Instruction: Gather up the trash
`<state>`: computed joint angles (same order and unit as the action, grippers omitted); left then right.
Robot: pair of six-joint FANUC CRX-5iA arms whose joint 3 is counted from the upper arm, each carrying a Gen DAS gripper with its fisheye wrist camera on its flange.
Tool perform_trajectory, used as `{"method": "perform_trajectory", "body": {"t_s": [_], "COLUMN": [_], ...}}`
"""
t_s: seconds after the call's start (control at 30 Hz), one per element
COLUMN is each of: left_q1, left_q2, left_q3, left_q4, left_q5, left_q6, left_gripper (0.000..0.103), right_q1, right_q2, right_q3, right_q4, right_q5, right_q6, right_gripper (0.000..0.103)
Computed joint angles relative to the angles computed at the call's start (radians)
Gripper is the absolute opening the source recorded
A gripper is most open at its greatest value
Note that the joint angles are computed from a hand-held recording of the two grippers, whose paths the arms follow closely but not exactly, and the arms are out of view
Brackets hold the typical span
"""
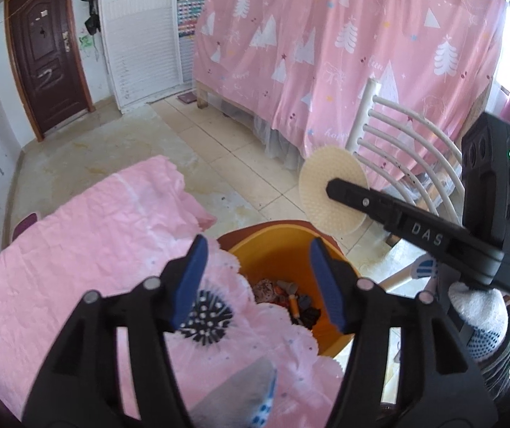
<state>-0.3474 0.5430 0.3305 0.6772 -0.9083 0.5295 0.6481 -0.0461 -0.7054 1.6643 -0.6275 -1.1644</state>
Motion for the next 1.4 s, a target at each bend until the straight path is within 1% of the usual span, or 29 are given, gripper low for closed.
{"method": "perform_trajectory", "body": {"t_s": [0.23,0.3,0.4,0.47,0.5,0.57,0.63,0.7,0.8,0.87,1.1,1.27,1.4], "left_q1": [0.042,0.055,0.078,0.094,0.102,0.115,0.129,0.140,0.165,0.183,0.233,0.259,0.277], "left_q2": [-0.048,-0.059,-0.074,-0.090,-0.098,-0.111,-0.129,-0.143,-0.164,-0.173,-0.217,-0.246,-0.269], "left_q3": [-0.076,-0.092,-0.121,-0.152,-0.167,-0.192,-0.226,-0.250,-0.287,-0.304,-0.380,-0.432,-0.471], "left_q4": [0.082,0.098,0.138,0.165,0.179,0.199,0.226,0.250,0.297,0.323,0.433,0.511,0.582], "left_q5": [0.048,0.058,0.075,0.102,0.115,0.138,0.169,0.192,0.219,0.226,0.282,0.348,0.395], "left_q6": [-0.037,-0.037,-0.052,-0.067,-0.076,-0.092,-0.115,-0.133,-0.163,-0.180,-0.271,-0.331,-0.385], "left_gripper": [0.080,0.090,0.093,0.094,0.095,0.095,0.095,0.095,0.095,0.095,0.095,0.095,0.095], "right_q1": [0.048,0.058,0.082,0.099,0.107,0.127,0.153,0.181,0.207,0.217,0.234,0.245,0.254], "right_q2": [0.069,0.086,0.115,0.133,0.140,0.151,0.165,0.183,0.212,0.230,0.326,0.404,0.462], "right_q3": [0.067,0.077,0.106,0.128,0.138,0.162,0.190,0.230,0.288,0.319,0.464,0.577,0.667], "right_q4": [-0.173,-0.199,-0.285,-0.336,-0.354,-0.379,-0.374,-0.375,-0.371,-0.363,-0.299,-0.255,-0.264], "right_q5": [-0.014,-0.018,-0.042,-0.065,-0.078,-0.114,-0.171,-0.232,-0.277,-0.286,-0.273,-0.272,-0.270], "right_q6": [0.125,0.137,0.189,0.225,0.242,0.268,0.279,0.308,0.359,0.384,0.474,0.548,0.622], "right_gripper": [0.004,0.004,0.004,0.005,0.009,0.025,0.062,0.069,0.073,0.075,0.085,0.090,0.091]}}
